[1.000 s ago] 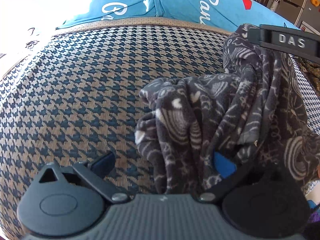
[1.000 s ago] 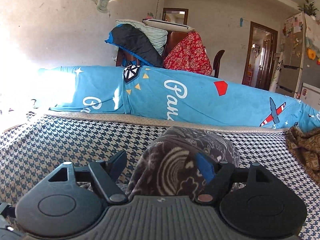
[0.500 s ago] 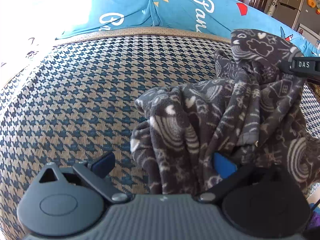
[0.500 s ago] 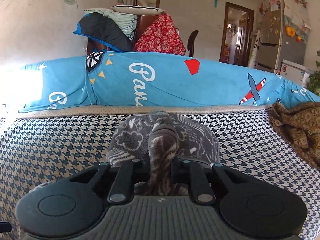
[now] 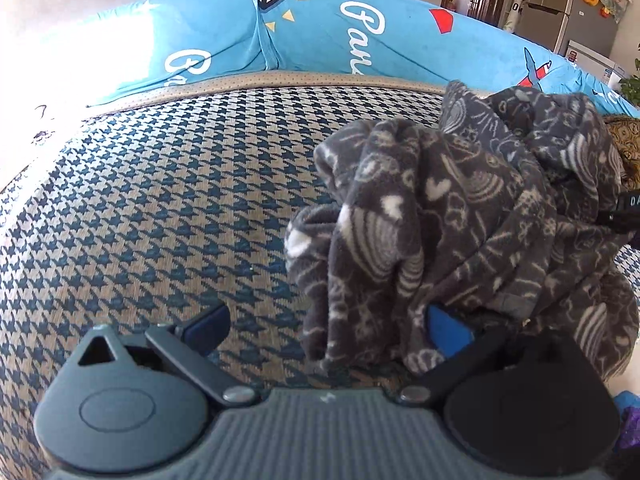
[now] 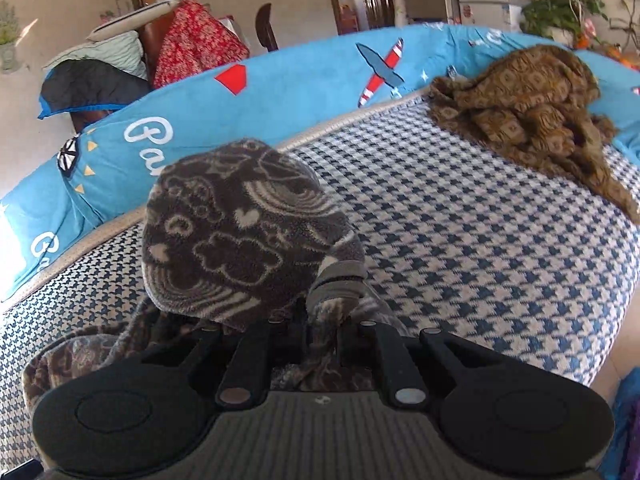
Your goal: Fold clothes
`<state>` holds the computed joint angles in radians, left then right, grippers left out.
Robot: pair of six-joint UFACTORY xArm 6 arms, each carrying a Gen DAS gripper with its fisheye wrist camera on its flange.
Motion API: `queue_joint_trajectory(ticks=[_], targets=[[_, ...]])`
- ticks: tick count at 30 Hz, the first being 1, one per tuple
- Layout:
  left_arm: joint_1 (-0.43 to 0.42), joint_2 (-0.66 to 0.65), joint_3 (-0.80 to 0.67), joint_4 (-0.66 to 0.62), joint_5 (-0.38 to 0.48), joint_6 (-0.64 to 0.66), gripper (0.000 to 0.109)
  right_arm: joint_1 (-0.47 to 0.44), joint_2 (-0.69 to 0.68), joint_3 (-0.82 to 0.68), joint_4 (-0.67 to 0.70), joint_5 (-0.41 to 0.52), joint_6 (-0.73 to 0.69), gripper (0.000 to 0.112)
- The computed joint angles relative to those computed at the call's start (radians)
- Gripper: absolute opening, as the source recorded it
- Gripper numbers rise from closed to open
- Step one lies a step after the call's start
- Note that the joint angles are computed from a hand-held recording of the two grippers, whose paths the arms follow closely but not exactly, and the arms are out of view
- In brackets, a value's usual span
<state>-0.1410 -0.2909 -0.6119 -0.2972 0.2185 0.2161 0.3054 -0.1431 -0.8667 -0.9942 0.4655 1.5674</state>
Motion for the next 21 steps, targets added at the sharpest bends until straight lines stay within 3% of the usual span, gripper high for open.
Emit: queue_joint_trajectory(ticks=[5, 9, 12, 13, 18, 21], targets=[[-0.007, -0.009, 0.027, 0.063, 0.022, -0.092, 0.103, 0.0, -0.014, 0.04, 0.172, 0.029, -0.217, 0.011], [-0.007, -0.057, 0.081, 0.134, 0.02, -0.154, 0.103, -0.014, -0.055, 0.081, 0.205, -0.004, -0.245, 0.016], [-0.009, -0.049, 0.086, 0.197, 0.001, -0.208, 0.103, -0.035, -0.099, 0.115, 0.19, -0.045, -0.212, 0.031], [-0.009, -0.042, 0.083, 0.213, -0.005, -0.223, 0.103, -0.035, -0.117, 0.121, 0.139, -0.04, -0.164, 0.036], [-0.01, -0.045, 0.092, 0.224, -0.006, -0.243, 0.103, -0.004, -0.222, 0.151, -0.2, 0.027, 0.122, 0.037], [-0.011, -0.054, 0.107, 0.239, -0.009, -0.255, 0.103, -0.043, -0.257, 0.174, -0.342, -0.114, 0.243, 0.037]])
